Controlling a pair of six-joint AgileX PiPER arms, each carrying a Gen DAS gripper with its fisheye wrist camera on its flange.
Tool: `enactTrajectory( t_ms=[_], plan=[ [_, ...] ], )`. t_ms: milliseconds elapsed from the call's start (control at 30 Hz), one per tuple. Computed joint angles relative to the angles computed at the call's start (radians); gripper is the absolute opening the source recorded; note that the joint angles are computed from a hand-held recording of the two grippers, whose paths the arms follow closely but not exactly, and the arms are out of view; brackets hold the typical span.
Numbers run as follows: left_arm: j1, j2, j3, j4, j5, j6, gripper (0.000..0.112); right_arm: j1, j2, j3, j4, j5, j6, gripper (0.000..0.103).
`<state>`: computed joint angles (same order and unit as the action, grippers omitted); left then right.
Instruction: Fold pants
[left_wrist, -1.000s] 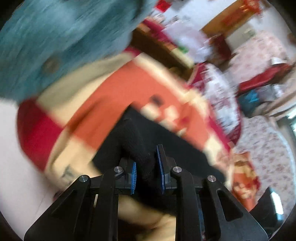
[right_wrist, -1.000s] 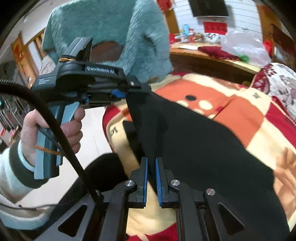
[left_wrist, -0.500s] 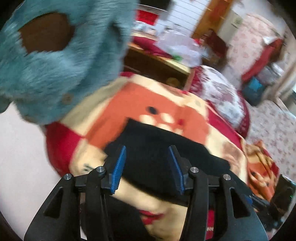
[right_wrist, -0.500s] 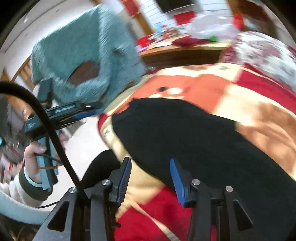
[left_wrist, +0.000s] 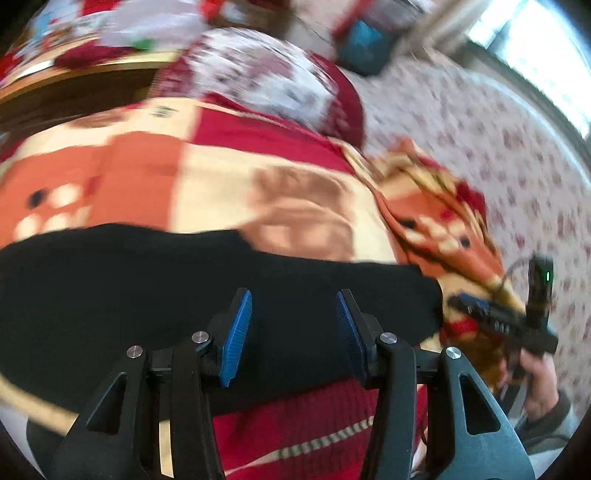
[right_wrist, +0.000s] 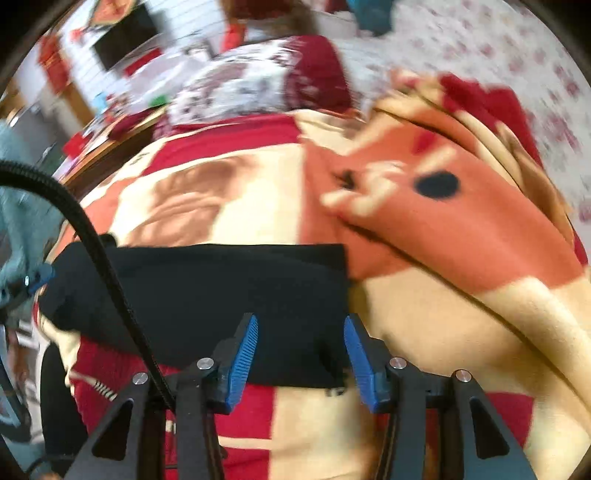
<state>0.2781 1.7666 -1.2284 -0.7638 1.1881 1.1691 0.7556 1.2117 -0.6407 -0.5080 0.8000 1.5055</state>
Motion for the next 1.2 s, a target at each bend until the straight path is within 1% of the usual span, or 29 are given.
enactTrajectory(
  t_ms=[67,200,233,267,300,333,400,433,467,567,600,633,700,733,767,800,833,867,900,1000,1067,1100,1133,1200],
  plan=[
    [-0.066,0.013,-0.001,0.007,-0.011,0.014,0.047,-0.023,0.013,0.001,0.004,-0.027,-0.018,0.047],
    [-0.138,0.048,-0.027,0.038,-0.045,0.002,0.048,-0.105,0.099,-0.003,0.052,-0.139,-0.126,0.047],
    [-0.154,0.053,-0.031,0.055,-0.068,-0.011,0.048,-0.111,0.102,0.012,0.046,-0.166,-0.125,0.043],
    [-0.171,0.06,-0.033,0.072,-0.094,-0.026,0.048,-0.117,0.108,0.024,0.031,-0.197,-0.122,0.037],
    [-0.183,0.065,-0.032,0.077,-0.112,-0.035,0.048,-0.125,0.116,0.029,0.018,-0.223,-0.124,0.014],
    [-0.189,0.074,-0.038,0.084,-0.127,-0.048,0.048,-0.12,0.129,0.025,-0.014,-0.22,-0.105,0.003],
    [-0.181,0.081,-0.044,0.081,-0.14,-0.053,0.048,-0.102,0.133,0.012,-0.067,-0.204,-0.088,0.002],
    [-0.174,0.083,-0.047,0.07,-0.14,-0.052,0.048,-0.087,0.134,-0.004,-0.087,-0.175,-0.088,0.002],
    [-0.163,0.086,-0.055,0.057,-0.134,-0.051,0.048,-0.061,0.136,-0.029,-0.125,-0.119,-0.076,0.002],
    [-0.141,0.092,-0.074,0.038,-0.113,-0.07,0.048,-0.027,0.125,-0.067,-0.19,-0.003,-0.052,0.002],
    [-0.137,0.092,-0.075,0.035,-0.105,-0.073,0.049,-0.035,0.12,-0.073,-0.18,0.006,-0.068,0.002],
    [-0.136,0.091,-0.074,0.038,-0.101,-0.075,0.05,-0.064,0.111,-0.072,-0.134,-0.015,-0.113,0.002],
    [-0.139,0.081,-0.062,0.04,-0.098,-0.062,0.05,-0.152,0.084,-0.037,0.02,-0.116,-0.221,0.002],
    [-0.14,0.072,-0.052,0.034,-0.097,-0.046,0.05,-0.17,0.068,-0.016,0.055,-0.142,-0.221,0.002],
    [-0.144,0.063,-0.041,0.03,-0.098,-0.03,0.05,-0.172,0.055,0.002,0.061,-0.151,-0.187,0.003],
    [-0.153,0.056,-0.033,0.033,-0.1,-0.025,0.05,-0.174,0.043,0.017,0.067,-0.15,-0.159,0.012],
    [-0.161,0.054,-0.03,0.036,-0.097,-0.024,0.05,-0.177,0.036,0.025,0.078,-0.147,-0.146,0.034],
    [-0.168,0.056,-0.029,0.038,-0.093,-0.027,0.05,-0.182,0.027,0.036,0.087,-0.156,-0.142,0.046],
    [-0.175,0.06,-0.032,0.04,-0.091,-0.032,0.05,-0.189,0.025,0.045,0.09,-0.171,-0.144,0.053],
    [-0.192,0.068,-0.029,0.042,-0.094,-0.055,0.05,-0.202,0.084,0.018,0.078,-0.157,-0.162,0.053],
    [-0.193,0.076,-0.031,0.037,-0.084,-0.07,0.05,-0.232,0.125,0.01,0.096,-0.209,-0.212,0.052],
    [-0.192,0.08,-0.034,0.037,-0.077,-0.079,0.05,-0.245,0.146,0.008,0.104,-0.247,-0.253,0.047],
    [-0.191,0.082,-0.037,0.038,-0.073,-0.086,0.05,-0.254,0.175,0.002,0.111,-0.274,-0.289,0.029],
    [-0.185,0.078,-0.037,0.04,-0.071,-0.088,0.05,-0.259,0.209,-0.004,0.107,-0.295,-0.304,0.013]
  ],
)
